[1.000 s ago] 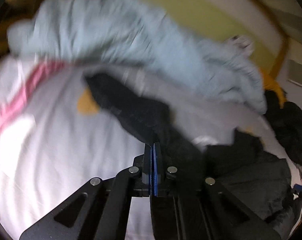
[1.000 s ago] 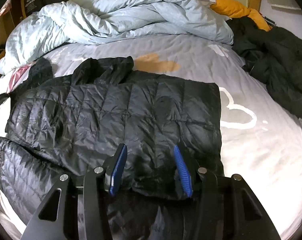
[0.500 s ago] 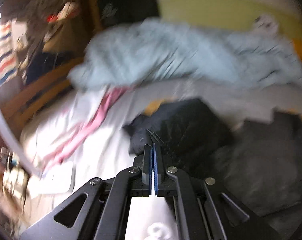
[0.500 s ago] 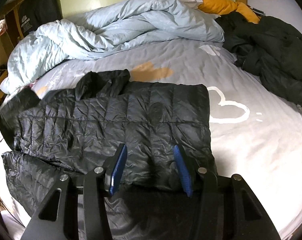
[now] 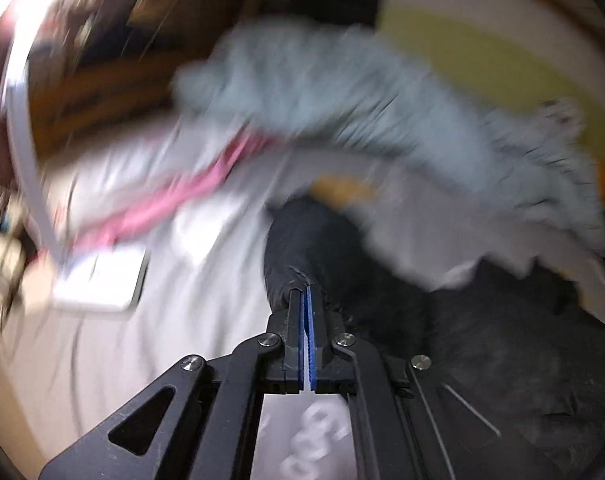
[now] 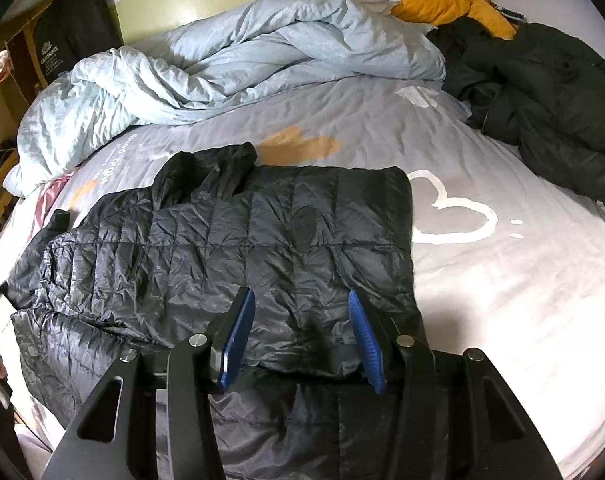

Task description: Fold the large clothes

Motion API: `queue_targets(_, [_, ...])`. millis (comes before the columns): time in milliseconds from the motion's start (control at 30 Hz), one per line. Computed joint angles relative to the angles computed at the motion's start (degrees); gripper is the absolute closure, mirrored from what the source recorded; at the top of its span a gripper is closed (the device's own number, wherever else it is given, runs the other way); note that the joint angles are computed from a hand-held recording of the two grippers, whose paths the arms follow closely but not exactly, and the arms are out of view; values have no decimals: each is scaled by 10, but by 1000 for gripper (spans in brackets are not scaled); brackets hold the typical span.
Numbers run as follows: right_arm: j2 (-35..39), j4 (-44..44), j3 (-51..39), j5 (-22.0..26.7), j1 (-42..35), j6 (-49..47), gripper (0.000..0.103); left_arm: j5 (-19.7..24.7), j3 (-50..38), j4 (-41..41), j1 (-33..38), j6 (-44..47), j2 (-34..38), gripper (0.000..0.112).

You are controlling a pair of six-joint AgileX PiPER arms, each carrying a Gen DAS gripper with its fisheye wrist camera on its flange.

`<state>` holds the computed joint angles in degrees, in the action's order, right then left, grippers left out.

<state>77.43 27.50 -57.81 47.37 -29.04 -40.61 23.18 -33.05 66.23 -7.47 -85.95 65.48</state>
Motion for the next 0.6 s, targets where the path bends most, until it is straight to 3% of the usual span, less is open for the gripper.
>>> queue_targets(67, [-2, -2, 4, 0, 2, 1, 52, 9, 13, 115, -70, -69, -43, 111])
queue_targets(133, [-3, -8, 7, -1, 5, 6, 52, -24, 22, 162, -130, -74, -71, 111])
queue_targets(200, [-1, -15, 8, -5, 9, 16, 52, -61, 7, 118, -189, -28, -37, 111])
queue_targets(267, [4, -22, 8, -8, 12, 28, 52, -122, -20, 4, -211, 49, 49, 111])
queue_targets(300, [7, -27, 8, -9, 14, 35, 52, -131, -35, -54, -227, 90, 97, 111])
queue_targets(367, [15, -40, 9, -12, 23, 46, 52, -84, -72, -106, -271, 132, 168, 111])
queue_targets(433, [14, -65, 17, -25, 37, 66, 52, -51, -89, -69, -297, 93, 210, 111])
queue_targets(533, [14, -74, 19, -27, 45, 67, 52, -41, -87, -67, -296, 102, 222, 107])
queue_targets(600, [13, -76, 20, -30, 49, 68, 51, -55, -80, -89, -285, 130, 203, 92])
